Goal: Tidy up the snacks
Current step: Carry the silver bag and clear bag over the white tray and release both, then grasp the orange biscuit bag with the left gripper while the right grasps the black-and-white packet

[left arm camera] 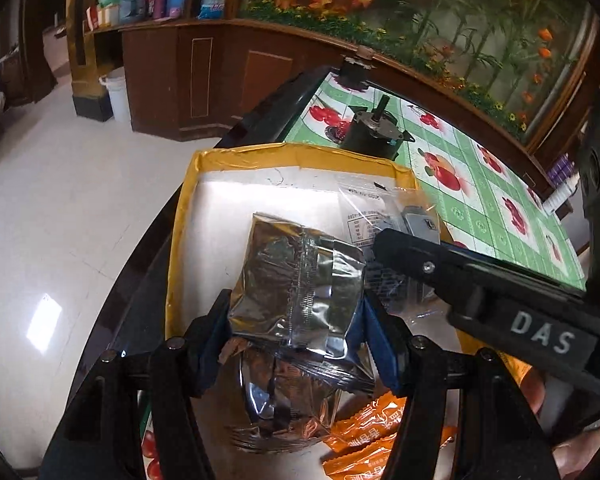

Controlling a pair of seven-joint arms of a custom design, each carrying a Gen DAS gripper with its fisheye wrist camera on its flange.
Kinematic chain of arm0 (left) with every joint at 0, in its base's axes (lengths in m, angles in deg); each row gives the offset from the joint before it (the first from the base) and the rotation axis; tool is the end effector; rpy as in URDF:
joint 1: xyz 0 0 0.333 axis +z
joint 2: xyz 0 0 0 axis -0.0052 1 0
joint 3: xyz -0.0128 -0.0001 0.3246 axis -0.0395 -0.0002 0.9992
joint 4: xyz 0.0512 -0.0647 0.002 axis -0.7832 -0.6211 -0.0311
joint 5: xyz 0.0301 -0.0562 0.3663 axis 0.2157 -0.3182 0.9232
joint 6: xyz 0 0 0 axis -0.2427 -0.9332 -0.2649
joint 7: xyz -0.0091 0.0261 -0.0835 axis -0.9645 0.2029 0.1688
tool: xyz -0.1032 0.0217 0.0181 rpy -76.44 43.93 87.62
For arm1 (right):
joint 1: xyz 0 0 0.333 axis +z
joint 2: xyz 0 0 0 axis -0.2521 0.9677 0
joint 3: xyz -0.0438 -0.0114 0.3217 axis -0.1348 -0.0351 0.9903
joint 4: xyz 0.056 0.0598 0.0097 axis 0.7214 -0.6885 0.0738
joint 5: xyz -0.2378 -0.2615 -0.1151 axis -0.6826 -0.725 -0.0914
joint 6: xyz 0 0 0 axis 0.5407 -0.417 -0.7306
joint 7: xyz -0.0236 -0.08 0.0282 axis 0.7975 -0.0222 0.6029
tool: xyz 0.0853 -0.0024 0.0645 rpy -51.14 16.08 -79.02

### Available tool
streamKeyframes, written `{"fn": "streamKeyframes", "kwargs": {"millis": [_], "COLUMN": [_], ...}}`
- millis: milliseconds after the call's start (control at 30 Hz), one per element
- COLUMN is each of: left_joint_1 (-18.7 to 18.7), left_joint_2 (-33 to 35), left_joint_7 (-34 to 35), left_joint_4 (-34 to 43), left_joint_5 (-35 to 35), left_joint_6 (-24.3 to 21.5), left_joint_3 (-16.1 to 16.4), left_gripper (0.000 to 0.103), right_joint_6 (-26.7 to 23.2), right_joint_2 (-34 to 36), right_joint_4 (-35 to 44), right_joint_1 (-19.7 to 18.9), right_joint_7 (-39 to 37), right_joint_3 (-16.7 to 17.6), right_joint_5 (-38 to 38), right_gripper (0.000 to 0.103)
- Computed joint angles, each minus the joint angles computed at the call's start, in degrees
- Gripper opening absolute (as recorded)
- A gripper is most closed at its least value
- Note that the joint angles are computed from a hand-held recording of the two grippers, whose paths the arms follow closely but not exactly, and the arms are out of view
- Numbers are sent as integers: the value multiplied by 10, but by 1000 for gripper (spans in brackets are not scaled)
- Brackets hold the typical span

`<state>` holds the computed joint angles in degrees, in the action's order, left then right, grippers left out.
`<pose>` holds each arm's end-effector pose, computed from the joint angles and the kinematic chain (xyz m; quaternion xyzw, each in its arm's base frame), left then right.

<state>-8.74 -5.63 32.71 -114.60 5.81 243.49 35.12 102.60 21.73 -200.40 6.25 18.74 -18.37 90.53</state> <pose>0.4257 -0.2395 0.4285 -0.7864 0.5253 -0.2673 0.1852 0.5344 0.3251 0.4344 -0.8064 0.4819 0.0105 0.3426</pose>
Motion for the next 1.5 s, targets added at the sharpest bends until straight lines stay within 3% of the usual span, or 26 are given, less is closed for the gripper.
{"fn": "streamKeyframes", "kwargs": {"millis": [133, 267, 433, 633, 767, 900, 1000, 1133, 1200, 1333, 1500], "left_joint_1": [0, 7, 11, 17, -9, -57, -91, -139, -158, -171, -164], "left_joint_2": [1, -11, -49, -75, -27, 68, 139, 241, 271, 324, 334], "left_joint_7": [5, -24, -52, -122, -141, -85, -23, 69, 85, 131, 178], "left_joint_4": [-1, -8, -25, -18, 34, 128, 205, 330, 371, 433, 415], "left_joint_5": [-2, 21, 32, 90, 128, 125, 113, 75, 64, 7, -77], "left_joint_6": [7, 17, 20, 14, 6, -25, -65, -169, -195, -213, -153], "left_joint_3": [1, -3, -25, -87, -107, -105, -99, -82, -68, -45, -42], "left_gripper": [62, 73, 73, 73, 73, 77, 83, 83, 83, 84, 84], "right_joint_6": [8, 13, -1, -49, -79, -102, -163, -220, -236, -257, -275], "right_joint_2": [-3, -21, -81, -199, -262, -299, -287, -281, -280, -276, -280], "right_joint_4": [-7, -21, -64, -190, -264, -312, -315, -317, -315, -310, -315], "right_joint_1": [0, -12, -27, -23, -38, -86, -129, -172, -184, -197, -209], "right_joint_7": [10, -27, -141, -328, -406, -461, -435, -405, -402, -393, -393], "right_joint_3": [0, 7, 0, -69, -130, -184, -219, -230, -229, -226, -227], "right_joint_5": [-3, 44, 184, 358, 422, 479, 476, 462, 459, 448, 446], "right_gripper": [51, 52, 52, 57, 57, 60, 60, 60, 61, 62, 62]}}
